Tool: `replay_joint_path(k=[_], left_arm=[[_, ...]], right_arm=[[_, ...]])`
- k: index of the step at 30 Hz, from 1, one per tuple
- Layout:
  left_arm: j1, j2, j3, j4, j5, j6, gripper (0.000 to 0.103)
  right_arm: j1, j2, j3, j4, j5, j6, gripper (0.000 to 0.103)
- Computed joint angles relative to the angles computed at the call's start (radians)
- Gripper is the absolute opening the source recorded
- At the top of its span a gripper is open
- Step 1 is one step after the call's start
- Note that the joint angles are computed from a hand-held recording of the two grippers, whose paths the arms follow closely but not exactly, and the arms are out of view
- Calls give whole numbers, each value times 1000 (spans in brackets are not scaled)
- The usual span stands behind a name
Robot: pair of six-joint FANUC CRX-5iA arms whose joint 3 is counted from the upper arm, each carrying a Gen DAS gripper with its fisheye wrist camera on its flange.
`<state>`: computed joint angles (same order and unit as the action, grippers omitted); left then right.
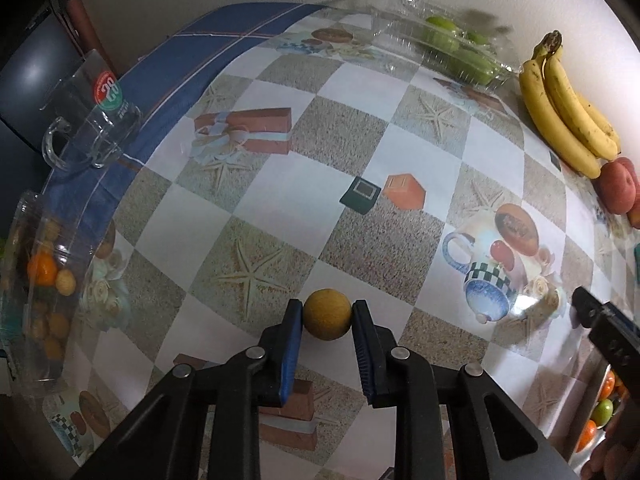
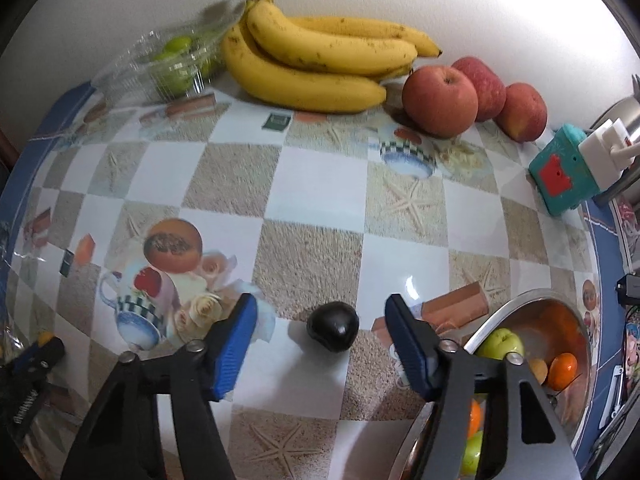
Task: Organize fruits
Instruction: 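Close the left gripper on the small yellow fruit while the right gripper closes on the black plum, then carry the yellow fruit and black plum over the steel bowl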
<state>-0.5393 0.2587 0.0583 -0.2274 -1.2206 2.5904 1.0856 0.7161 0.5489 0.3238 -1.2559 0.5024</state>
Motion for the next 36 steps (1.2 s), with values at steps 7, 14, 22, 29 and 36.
replay_joint_path(k=[7, 14, 22, 29, 36], left_arm=[[-5, -4, 11, -4, 0, -2, 27], [-6, -5, 16, -2, -3, 4, 27], [-40, 4, 47, -26, -16, 6, 27], [-88, 31, 107, -35, -22, -28, 27], [-138, 36, 145, -26, 7, -60, 27]], right_arm=[[0, 6, -7, -9, 0, 7, 46], [1, -1, -21, -5, -6, 6, 30], [6, -57, -93, 1, 52, -26, 30], [36, -149, -195, -3, 88, -112, 30], [57, -220, -279, -31, 118, -171, 30]])
